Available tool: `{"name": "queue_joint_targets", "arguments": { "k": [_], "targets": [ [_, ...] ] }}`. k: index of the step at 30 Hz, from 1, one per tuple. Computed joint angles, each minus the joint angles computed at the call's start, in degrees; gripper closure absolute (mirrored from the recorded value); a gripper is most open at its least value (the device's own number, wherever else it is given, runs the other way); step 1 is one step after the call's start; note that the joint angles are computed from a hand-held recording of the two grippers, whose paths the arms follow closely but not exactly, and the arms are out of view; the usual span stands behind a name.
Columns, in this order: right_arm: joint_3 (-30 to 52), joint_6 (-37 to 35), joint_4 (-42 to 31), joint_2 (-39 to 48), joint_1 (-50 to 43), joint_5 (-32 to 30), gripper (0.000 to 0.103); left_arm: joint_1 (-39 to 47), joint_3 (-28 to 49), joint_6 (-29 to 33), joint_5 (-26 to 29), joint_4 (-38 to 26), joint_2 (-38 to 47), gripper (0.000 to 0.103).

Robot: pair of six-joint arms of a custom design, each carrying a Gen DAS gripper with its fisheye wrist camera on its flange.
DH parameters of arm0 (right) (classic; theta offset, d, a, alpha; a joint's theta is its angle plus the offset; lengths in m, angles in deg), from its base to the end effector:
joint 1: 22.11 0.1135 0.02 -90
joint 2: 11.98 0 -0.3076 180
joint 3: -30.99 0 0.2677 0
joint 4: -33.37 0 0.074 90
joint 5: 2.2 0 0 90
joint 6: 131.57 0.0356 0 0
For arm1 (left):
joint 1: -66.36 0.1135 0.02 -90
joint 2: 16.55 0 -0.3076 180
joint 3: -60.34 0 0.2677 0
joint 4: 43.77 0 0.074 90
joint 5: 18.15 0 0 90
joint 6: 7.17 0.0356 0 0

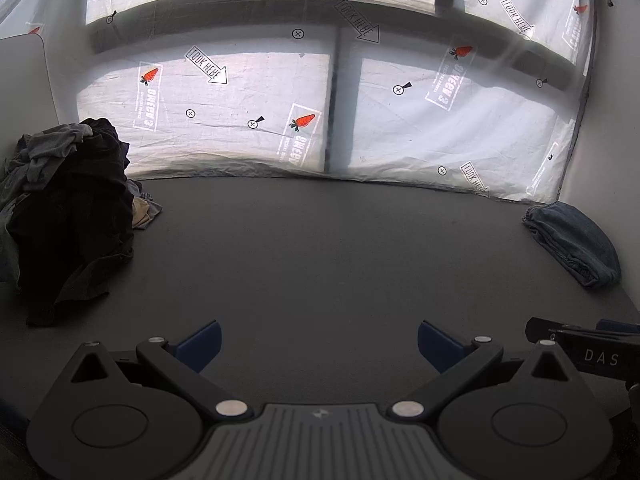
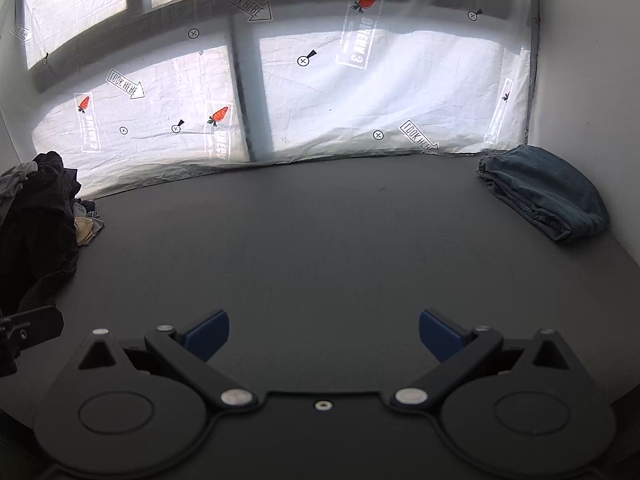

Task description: Fold clothes

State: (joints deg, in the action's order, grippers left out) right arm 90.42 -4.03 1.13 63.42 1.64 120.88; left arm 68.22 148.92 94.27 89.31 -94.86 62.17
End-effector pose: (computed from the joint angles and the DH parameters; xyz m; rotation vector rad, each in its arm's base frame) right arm 0.2541 0.0906 0.2601 0.5198 2.1882 -0.1361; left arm 0.3050 -0.0008 0.3898 0.3447 2.2341 -0.2256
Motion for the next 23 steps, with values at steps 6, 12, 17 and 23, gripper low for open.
{"name": "queue_joint_targets", "arguments": {
  "k": [6,12,17,23],
  "targets": [
    [-0.2,8.9,-7.6,-1.7,9.4,5.2,0.0,3.4,-2.9,4.1,2.3,-3.6,-2.6,0.0],
    [0.7,10.8,-9.9,-0.6,14.2,8.7,0.0,5.7,-4.7,6.4,3.2,-3.5,-4.5,0.0],
    [0.7,9.2,-8.4,0.0,14.8,8.5,0.001,6.9,-4.9,6.3,3.5,-3.4,-4.9,0.0],
    [1.3,6.9,-7.5,0.5,15.1,9.1,0.001,6.4,-3.7,5.2,2.7,-3.2,-4.7,0.0]
  ]
}}
